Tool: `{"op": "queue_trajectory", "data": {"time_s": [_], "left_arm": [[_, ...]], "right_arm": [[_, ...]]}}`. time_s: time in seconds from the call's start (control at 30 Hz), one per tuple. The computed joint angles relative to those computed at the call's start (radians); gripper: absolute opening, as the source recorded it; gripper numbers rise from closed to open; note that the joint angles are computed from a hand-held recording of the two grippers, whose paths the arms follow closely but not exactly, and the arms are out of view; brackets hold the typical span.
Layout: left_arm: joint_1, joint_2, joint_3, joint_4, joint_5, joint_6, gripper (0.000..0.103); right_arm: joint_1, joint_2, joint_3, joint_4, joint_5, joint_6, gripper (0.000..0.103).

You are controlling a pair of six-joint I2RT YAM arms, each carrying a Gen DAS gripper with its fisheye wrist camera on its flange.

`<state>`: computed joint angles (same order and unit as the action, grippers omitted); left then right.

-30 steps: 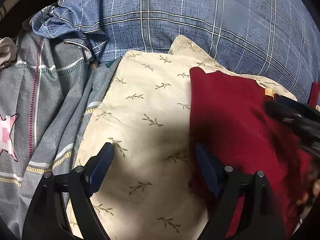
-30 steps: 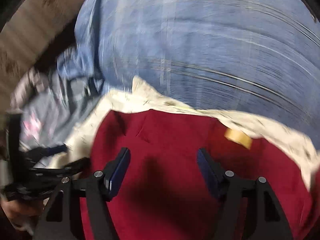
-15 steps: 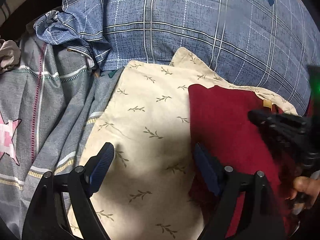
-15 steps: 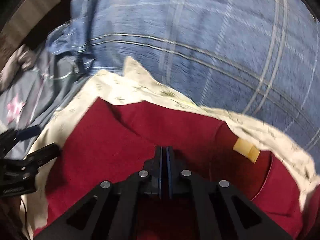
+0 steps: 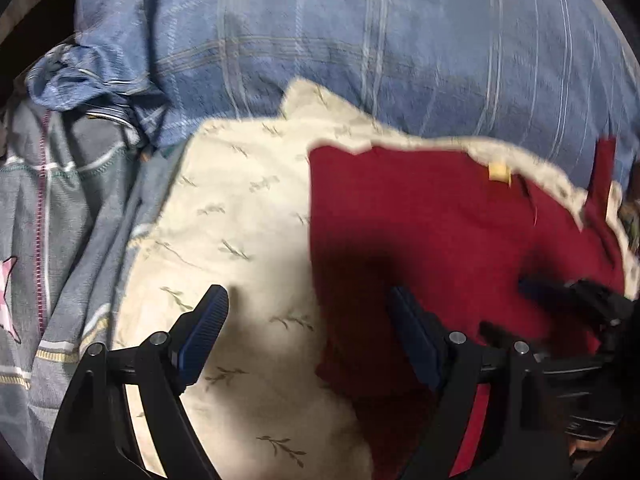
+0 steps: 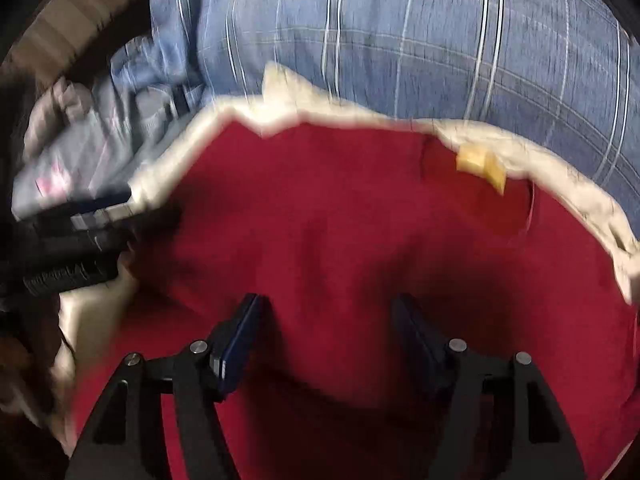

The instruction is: Fold small clothes

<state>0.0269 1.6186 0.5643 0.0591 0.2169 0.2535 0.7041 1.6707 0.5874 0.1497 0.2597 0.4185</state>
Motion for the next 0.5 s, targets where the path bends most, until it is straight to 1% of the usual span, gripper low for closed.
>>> {"op": "queue_trajectory", "data": {"time_s": [0.03,0.07,0.13,0.17,0.2,0.27,0.33,0.37,0.4,0.43,0.47,0.5], "left_arm": [[-0.006,-0.003,-0.012,0.019,-0.011,-0.001,0.082],[-0.006,-0.013,-0.023,0.032,-0.012,-0.003,0.082],[0.006,-0.032,-0.025,0.019,0.008,-0.003,0.082],[0.017,-0.042,-0.024,0.01,0.03,-0.007,0.082],[0.026,-0.049,-0.025,0.01,0.045,-0.011,0.082],[0.036,-0.059,-0.03,0.018,0.071,-0.022,0.082],[0.033,-0.05,-0.023,0.013,0.081,-0.019,0.082],[0.027,-0.046,-0.022,0.008,0.078,-0.012,0.082],[0.017,-0.043,-0.023,0.01,0.067,-0.01,0.082],[0.009,-0.042,-0.028,0.018,0.055,-0.007,0.082],[0.001,-0.041,-0.032,0.026,0.044,-0.004,0.082],[-0.005,-0.042,-0.036,0.031,0.035,-0.002,0.082]], "right_arm": [[-0.009,-0.047,-0.016,-0.038,-0.009,0.015,0.069],[-0.015,-0.082,-0.031,-0.049,-0.012,0.03,0.069],[-0.045,-0.22,-0.104,-0.075,0.025,0.053,0.069],[-0.081,-0.292,-0.134,-0.112,0.054,0.061,0.072],[-0.121,-0.328,-0.153,-0.131,0.064,0.062,0.073],[-0.231,-0.384,-0.178,-0.17,0.047,0.056,0.073],[-0.35,-0.396,-0.206,-0.171,0.035,0.058,0.073],[-0.412,-0.392,-0.223,-0.158,0.008,0.053,0.07],[-0.493,-0.38,-0.251,-0.108,-0.085,0.036,0.069],[-0.534,-0.407,-0.285,-0.086,-0.122,0.022,0.07],[-0.53,-0.429,-0.296,-0.087,-0.109,0.026,0.07],[-0.501,-0.438,-0.287,-0.117,-0.074,0.036,0.07]]}}
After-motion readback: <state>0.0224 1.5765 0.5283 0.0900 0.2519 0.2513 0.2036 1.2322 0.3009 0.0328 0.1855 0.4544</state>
